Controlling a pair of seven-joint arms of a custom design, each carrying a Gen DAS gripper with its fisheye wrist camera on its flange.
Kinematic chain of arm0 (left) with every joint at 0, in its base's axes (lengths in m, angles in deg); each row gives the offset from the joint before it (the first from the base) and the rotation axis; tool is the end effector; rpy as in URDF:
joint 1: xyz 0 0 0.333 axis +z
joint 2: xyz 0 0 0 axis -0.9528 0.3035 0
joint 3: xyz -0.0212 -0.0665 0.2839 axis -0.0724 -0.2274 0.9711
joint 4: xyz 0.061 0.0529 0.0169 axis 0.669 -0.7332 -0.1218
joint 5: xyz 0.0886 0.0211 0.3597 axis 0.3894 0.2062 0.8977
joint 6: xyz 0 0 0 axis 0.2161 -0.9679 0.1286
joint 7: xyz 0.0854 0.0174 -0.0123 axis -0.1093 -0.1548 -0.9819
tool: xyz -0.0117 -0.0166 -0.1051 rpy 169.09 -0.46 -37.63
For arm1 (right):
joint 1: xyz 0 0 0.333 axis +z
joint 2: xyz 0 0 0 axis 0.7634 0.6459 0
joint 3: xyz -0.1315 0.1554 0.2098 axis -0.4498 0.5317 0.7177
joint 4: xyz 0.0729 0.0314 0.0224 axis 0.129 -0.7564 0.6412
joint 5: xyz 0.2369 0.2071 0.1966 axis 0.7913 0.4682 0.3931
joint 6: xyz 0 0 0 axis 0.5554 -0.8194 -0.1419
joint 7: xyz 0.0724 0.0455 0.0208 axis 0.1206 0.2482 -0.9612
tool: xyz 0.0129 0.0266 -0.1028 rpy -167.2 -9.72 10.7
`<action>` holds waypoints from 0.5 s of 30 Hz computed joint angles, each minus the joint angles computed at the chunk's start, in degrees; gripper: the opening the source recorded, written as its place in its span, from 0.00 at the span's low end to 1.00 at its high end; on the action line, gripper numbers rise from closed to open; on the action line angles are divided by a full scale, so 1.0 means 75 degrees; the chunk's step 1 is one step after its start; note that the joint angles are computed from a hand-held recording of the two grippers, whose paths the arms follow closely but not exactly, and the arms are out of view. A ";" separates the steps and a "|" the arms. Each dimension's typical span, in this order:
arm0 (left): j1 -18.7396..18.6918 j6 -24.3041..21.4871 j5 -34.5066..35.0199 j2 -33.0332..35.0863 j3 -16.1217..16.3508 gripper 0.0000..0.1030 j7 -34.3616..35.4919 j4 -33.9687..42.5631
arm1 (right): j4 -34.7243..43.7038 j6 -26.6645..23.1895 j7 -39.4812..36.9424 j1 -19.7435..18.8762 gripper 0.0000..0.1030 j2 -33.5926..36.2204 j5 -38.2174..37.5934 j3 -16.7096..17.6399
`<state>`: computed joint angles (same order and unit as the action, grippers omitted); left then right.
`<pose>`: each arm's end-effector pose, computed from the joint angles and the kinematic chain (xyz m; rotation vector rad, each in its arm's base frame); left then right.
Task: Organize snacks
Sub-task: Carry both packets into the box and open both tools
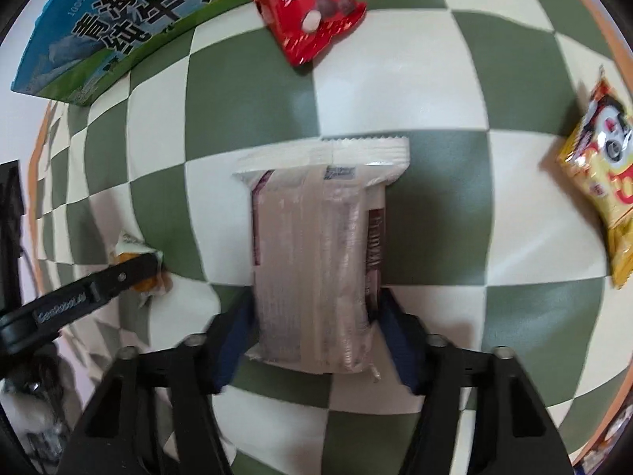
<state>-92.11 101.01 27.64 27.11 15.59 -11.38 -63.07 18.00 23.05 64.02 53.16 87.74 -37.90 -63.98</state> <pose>0.5015 -0.3431 0.4348 2.4497 -1.7269 0.1356 0.7115 0.0908 0.3647 -2.1936 1.9594 0.3472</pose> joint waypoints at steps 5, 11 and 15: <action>-0.0158 -0.0277 0.0087 -0.0107 -0.0081 0.42 -0.0154 0.0278 | -0.0486 0.0464 -0.0160 -0.0087 0.56 -0.0394 0.0095 0.0005; -0.0301 -0.0399 0.0425 -0.0123 -0.0103 0.42 -0.0063 0.0889 | -0.0701 0.0544 -0.0360 -0.0291 0.55 -0.0856 0.0441 0.0053; -0.0390 -0.0376 0.0541 -0.0103 -0.0121 0.42 -0.0010 0.1340 | -0.0634 0.0489 -0.0414 -0.0380 0.55 -0.1121 0.0739 0.0120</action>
<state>-95.03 98.19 31.70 26.34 14.68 -11.46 -53.02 13.25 26.72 60.91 50.31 79.34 -32.37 -63.08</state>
